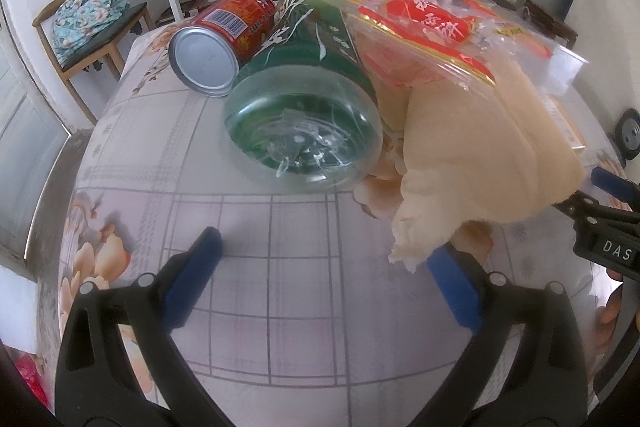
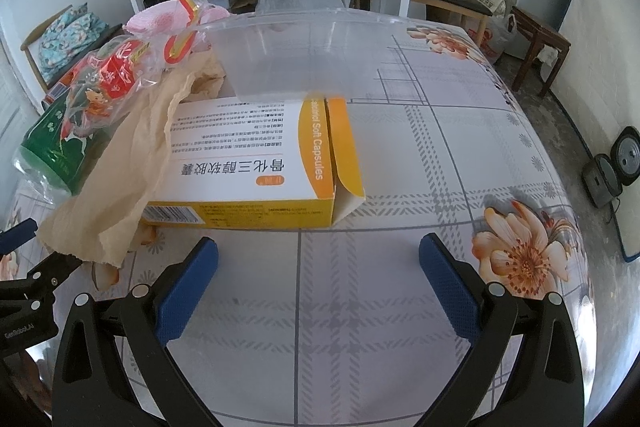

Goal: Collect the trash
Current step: 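Move both open tools toward the trash pile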

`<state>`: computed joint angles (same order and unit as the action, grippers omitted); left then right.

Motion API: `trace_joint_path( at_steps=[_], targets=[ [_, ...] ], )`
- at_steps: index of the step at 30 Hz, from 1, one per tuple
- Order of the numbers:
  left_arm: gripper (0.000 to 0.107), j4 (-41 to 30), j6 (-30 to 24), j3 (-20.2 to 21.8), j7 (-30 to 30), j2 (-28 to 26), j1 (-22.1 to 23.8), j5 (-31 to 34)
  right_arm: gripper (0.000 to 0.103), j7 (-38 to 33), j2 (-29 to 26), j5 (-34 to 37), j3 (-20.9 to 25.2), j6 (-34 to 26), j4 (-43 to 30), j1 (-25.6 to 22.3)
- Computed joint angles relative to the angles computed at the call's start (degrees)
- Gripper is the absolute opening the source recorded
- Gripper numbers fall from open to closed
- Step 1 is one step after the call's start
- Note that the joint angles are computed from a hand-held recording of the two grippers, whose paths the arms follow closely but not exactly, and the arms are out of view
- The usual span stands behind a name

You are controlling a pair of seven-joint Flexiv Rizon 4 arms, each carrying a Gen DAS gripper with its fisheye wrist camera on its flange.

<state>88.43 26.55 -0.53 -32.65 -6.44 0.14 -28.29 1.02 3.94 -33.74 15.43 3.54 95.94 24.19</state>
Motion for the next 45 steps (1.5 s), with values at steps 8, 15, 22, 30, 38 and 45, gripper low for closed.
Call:
trace_joint_path(
  at_steps=[8,15,22,30,38,45],
  targets=[
    [0.096,0.1,-0.5,0.0,1.2,0.2,0.1,-0.3,0.097,-0.2,0.8,0.2,0.2,0.3,0.9,-0.2],
    [0.096,-0.9,-2.4,0.2,2.1,0.0,0.5,0.1,0.097,-1.0,2.2,0.7,0.6,0.8,2.1,-0.5],
    [0.096,-0.3,-2.1,0.2,3.3,0.2,0.5,-0.8,0.097,-3.6,3.9,2.3,0.8,1.9,3.1,-1.3],
    [0.096,-2.1,-5.0,0.3,4.0,-0.2,0.9,0.7,0.097,-4.5,3.7,1.3,1.2,3.1,3.6,-1.8],
    [0.096,-3.5,-10.2,1.6,7.4,1.1,3.4,-3.6,0.097,-4.5,3.6,1.3,1.2,3.1,3.6,-1.7],
    [0.096,-6.2,-7.0,0.8,5.4,1.0,3.3,-8.2,0.097,-4.5,3.6,1.3,1.2,3.1,3.6,-1.7]
  ],
)
